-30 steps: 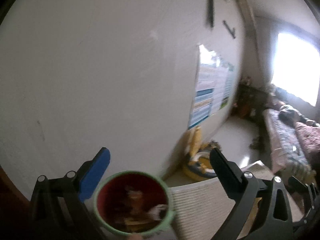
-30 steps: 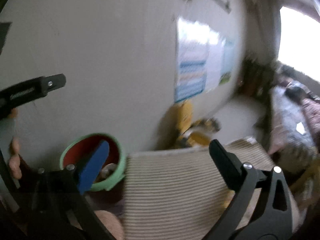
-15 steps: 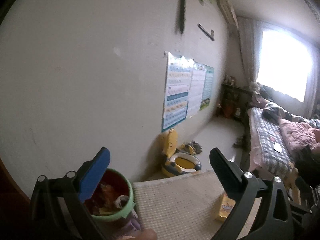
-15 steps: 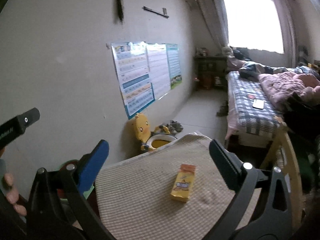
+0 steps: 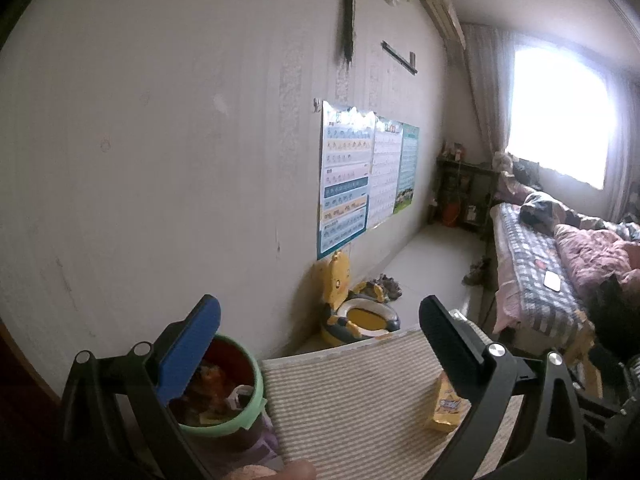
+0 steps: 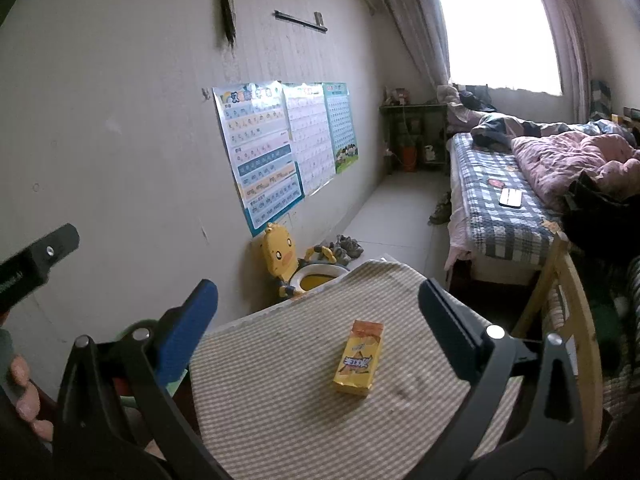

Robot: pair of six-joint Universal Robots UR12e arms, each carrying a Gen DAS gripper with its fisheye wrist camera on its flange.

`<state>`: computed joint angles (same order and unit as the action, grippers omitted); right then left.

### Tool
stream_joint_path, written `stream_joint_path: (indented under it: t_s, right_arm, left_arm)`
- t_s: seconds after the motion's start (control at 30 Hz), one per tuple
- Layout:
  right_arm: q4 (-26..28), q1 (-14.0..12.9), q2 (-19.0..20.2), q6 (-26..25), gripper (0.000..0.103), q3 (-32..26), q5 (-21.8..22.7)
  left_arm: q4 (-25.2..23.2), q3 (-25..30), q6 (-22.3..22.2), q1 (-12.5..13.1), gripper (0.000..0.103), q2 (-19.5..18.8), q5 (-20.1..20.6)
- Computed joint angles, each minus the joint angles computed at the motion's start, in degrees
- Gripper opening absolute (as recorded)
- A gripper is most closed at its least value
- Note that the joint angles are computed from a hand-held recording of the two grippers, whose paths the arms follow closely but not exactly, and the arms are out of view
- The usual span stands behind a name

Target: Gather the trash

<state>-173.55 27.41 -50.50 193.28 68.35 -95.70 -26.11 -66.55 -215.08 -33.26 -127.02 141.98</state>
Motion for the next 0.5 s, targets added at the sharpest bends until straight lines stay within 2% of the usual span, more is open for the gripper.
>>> stream_joint_path:
  t_s: [0.5]
  right_arm:
    - [1.1,0.1,-0.1,-0.3,0.099,-0.2,0.1]
  left_arm:
    - [-0.5,-0.6,-0.4,0.3,0.095,0.5,-1.0]
